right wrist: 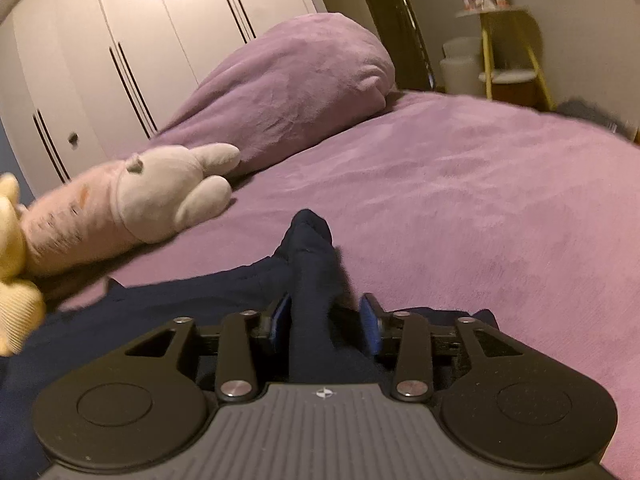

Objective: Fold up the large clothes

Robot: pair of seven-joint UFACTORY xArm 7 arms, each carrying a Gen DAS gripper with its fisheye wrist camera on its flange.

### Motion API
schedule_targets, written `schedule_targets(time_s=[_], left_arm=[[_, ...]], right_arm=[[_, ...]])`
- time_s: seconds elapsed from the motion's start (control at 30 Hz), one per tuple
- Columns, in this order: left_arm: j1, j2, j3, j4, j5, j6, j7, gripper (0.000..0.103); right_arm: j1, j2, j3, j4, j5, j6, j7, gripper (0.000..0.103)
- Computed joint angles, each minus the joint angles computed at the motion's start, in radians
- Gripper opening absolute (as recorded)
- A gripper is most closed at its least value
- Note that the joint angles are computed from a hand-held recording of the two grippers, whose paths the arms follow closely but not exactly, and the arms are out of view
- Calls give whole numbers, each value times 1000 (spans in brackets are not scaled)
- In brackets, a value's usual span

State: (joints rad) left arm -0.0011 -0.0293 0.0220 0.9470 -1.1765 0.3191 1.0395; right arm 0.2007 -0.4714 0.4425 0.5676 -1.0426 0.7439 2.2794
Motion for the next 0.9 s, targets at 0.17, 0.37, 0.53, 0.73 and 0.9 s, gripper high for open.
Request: schedule_targets(time_s=[0.17, 0.37, 0.53, 0.73, 0.9], left_arm=[[83, -183, 137, -53, 213, 399, 15, 77], [193, -266, 285, -81, 368, 766, 96, 75], [224, -278, 264, -84, 358, 784, 29, 60], [221, -229, 251, -48, 378, 812, 58, 56], [228, -215, 227, -57, 339, 797, -16, 42]], right_arm=[[143, -342, -123, -190, 177, -186, -94, 67], [502, -712, 86, -305, 533, 122, -164, 67], [522, -772, 172, -357, 635, 42, -125, 55], [497, -836, 106, -441, 662, -125, -248, 44], [419, -818, 82, -492, 714, -283, -281, 45]])
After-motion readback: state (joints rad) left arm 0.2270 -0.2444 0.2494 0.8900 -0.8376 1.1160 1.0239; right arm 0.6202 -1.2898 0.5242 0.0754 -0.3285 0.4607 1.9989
